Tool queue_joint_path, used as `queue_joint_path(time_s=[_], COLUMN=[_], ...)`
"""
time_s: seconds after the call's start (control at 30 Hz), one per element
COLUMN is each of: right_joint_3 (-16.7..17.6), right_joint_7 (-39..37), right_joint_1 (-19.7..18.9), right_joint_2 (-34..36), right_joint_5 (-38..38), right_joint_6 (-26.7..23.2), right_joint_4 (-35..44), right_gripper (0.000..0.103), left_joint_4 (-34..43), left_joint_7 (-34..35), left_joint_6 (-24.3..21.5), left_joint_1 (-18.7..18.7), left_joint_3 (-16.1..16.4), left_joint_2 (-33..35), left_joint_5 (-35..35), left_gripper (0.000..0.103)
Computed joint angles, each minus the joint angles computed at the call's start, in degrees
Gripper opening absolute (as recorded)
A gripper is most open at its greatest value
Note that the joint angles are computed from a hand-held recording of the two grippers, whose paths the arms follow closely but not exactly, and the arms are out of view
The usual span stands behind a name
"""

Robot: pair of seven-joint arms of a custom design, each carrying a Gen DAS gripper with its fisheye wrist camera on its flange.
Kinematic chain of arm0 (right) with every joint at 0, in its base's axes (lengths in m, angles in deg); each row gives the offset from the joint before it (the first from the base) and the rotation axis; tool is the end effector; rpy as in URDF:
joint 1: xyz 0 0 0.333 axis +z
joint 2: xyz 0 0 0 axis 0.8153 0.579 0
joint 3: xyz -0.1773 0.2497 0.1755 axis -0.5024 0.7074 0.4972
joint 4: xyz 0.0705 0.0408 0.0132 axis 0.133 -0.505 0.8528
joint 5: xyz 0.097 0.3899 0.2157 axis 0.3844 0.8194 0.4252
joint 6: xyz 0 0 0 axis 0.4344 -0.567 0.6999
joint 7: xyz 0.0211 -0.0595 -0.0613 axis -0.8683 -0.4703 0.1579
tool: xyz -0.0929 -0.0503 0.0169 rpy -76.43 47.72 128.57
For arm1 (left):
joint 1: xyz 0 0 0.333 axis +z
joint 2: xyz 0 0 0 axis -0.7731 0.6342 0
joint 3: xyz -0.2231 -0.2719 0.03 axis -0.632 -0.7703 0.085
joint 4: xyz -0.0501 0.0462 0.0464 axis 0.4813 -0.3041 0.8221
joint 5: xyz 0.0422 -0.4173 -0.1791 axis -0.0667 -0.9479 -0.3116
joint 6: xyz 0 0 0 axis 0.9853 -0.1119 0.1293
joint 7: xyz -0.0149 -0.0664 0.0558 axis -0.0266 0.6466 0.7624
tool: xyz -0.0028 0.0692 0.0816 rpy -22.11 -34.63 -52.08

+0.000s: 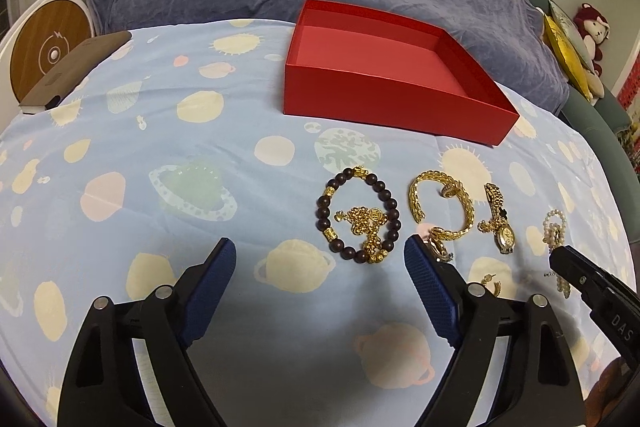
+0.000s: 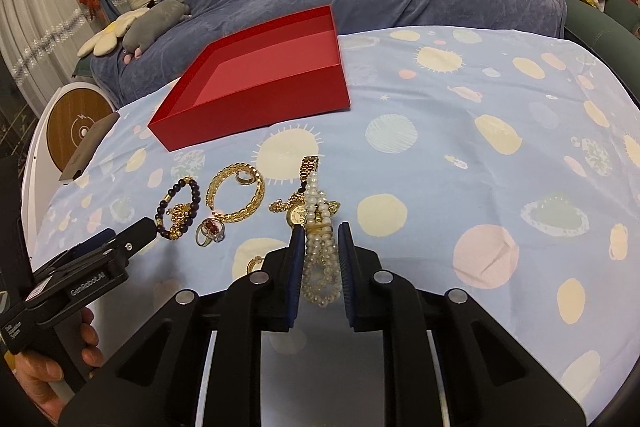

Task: Organize jewelry
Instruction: 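Grasp the pearl necklace with the right tool while the left tool grasps the black bead bracelet, then carry both pieces into the red box and open both tools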

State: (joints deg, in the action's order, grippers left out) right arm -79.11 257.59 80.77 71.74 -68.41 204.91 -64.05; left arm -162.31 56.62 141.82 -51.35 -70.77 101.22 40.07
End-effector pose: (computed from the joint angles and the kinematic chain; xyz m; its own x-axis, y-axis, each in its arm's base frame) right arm 0.5893 0.3231 0.3796 -0.2059 -0.9717 -0.1160 -0.7580 0.2333 -0.6091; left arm 0.6589 -0.1625 0.3516 -0.2050 -0.9679 0.1454 -0.7958 0.0784 -0.6004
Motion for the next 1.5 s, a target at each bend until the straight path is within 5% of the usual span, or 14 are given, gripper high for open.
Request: queue_joint_path(time_s=[0.13, 0.3, 0.73, 1.03, 1.1, 1.27, 1.5], right_joint_3=[0.09, 0.0, -0.21, -0.33, -0.32, -0.39, 0.2], right_joint_7=[-0.1, -0.28, -0.96, -0.8, -0.66, 0.51, 2.85], right_joint_1=[-0.12, 0.0, 0.48, 0.87, 0.95, 1.1, 0.53], right_joint_2=[0.05, 0.05, 0.53, 0.6, 0.55, -0.23, -2.08], right_joint_5=[0.91, 1.27, 2.17, 1.66, 1.41, -0.28, -3.06], right_joint_6=[0.52, 1.24, 1.58, 1.35, 1.27, 1.22, 1.66], right_joint_4=[-0.17, -0.26, 0.26, 0.48, 0.54, 0.25, -0.89], right_gripper=[0.016, 0.016, 0.016, 0.016, 0.016, 0.016, 0.016], left_joint_4=[1.51, 2.31, 4.32, 2.88, 2.76, 1.43, -0.76], left_joint_7=[-4.88, -2.72, 3.2, -1.87, -0.62, 11.07, 37.36], left_joint_6=[0.51, 0.01, -1.4, 1.11, 0.57, -0.21, -0.4], left_joint_1=[-4.21, -0.02, 2.77, -5.5, -3.19, 7.72, 26.6], left_joint_3=[5.07, 0.66, -2.46, 5.92, 3.29, -9.45, -31.58], left_joint_2=[1.15, 2.06, 4.42, 3.62, 3.47, 1.91, -2.33], left_joint_5=[5.29, 3.69, 0.19, 9.22, 8.62, -2.61, -30.48], left_gripper=[0.079, 0.071, 0.011, 0.006, 0.005, 0.005, 0.005])
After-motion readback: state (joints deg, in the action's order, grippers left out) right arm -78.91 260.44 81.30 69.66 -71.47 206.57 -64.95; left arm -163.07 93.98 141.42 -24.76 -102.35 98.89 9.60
